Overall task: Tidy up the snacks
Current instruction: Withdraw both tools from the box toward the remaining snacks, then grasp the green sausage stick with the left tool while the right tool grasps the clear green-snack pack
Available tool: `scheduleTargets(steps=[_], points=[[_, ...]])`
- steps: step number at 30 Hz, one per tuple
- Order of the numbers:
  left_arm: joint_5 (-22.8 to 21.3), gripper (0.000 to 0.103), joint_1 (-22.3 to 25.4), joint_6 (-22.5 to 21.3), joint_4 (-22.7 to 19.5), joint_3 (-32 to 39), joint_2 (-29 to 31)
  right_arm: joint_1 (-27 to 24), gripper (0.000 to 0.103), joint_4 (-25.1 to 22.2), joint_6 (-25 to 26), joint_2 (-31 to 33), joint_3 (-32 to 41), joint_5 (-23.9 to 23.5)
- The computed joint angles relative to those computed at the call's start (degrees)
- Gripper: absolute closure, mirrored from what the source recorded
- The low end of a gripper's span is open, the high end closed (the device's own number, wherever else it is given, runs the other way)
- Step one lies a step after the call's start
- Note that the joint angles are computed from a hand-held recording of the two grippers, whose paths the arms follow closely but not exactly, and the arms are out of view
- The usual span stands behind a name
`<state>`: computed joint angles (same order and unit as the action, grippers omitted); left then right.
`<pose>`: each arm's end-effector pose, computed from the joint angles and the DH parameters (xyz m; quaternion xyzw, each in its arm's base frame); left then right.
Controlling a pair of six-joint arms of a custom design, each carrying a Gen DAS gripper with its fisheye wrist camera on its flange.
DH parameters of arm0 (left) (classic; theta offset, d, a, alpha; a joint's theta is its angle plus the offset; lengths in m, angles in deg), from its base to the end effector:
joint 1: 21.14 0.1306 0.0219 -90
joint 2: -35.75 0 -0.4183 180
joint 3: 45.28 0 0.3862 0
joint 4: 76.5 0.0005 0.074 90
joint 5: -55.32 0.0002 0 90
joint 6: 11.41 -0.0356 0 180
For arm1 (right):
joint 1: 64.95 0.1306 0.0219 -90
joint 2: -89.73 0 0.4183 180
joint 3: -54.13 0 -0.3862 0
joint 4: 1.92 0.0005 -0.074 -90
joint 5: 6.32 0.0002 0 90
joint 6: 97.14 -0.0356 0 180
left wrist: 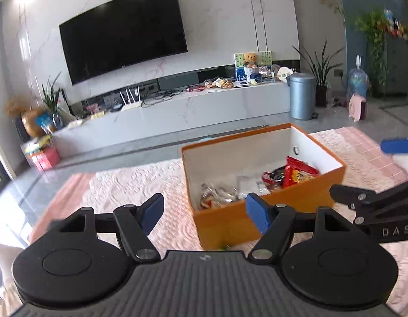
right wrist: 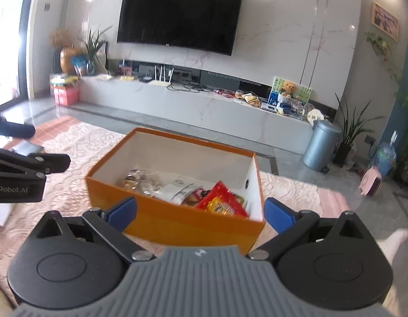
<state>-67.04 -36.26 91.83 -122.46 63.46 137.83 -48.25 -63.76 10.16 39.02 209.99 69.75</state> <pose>0.5584 -0.1317 0.5184 -0.1051 0.8698 0.1434 0.4603 0.6880 0.2148 0.5642 -0.3110 0.8267 0.1053 0.4568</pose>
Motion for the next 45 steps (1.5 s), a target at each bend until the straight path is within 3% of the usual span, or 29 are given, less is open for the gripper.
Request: scheduleTargets(steps=[3,13,18,27,31,41,45], points=[[0.7,0.020,-0.6,2.2,0.3,-2.4,-1.8,-0.8,0.004,4.7,-2.9,-5.6,-10.6,-2.2],[4.2,0.020,-0.7,7.4,0.9,-9.1,-4.8,-1.4,0.004,14.2,-5.3,-15.6,-30.9,-3.4],[6.7,0.020,-0.1,9.2,1.1,-10.8,-5.0,-1.5,0.004,11.2,-6.6,-15.0,-32.0,-3.4],[11.8,0.019,1.0,9.2,0.4,-11.4,-2.5,-1.3,0.004,5.9,-9.8,-10.5,-29.3,1.4],[12.9,0.015,1.3,8.0,2.2,-12.7,-2.0,-1.5,0.004,5.1,-10.3,-9.1,-28.6,2.6],[14.2,0.015,3.1,9.9,3.3,-13.2,-0.3,-1.8,0.004,6.6,-8.2,-6.9,-28.4,3.8],[12.8,0.015,3.7,7.0,5.8,-14.0,0.0,-1.8,0.004,7.6,-7.7,-6.2,-28.3,3.4]])
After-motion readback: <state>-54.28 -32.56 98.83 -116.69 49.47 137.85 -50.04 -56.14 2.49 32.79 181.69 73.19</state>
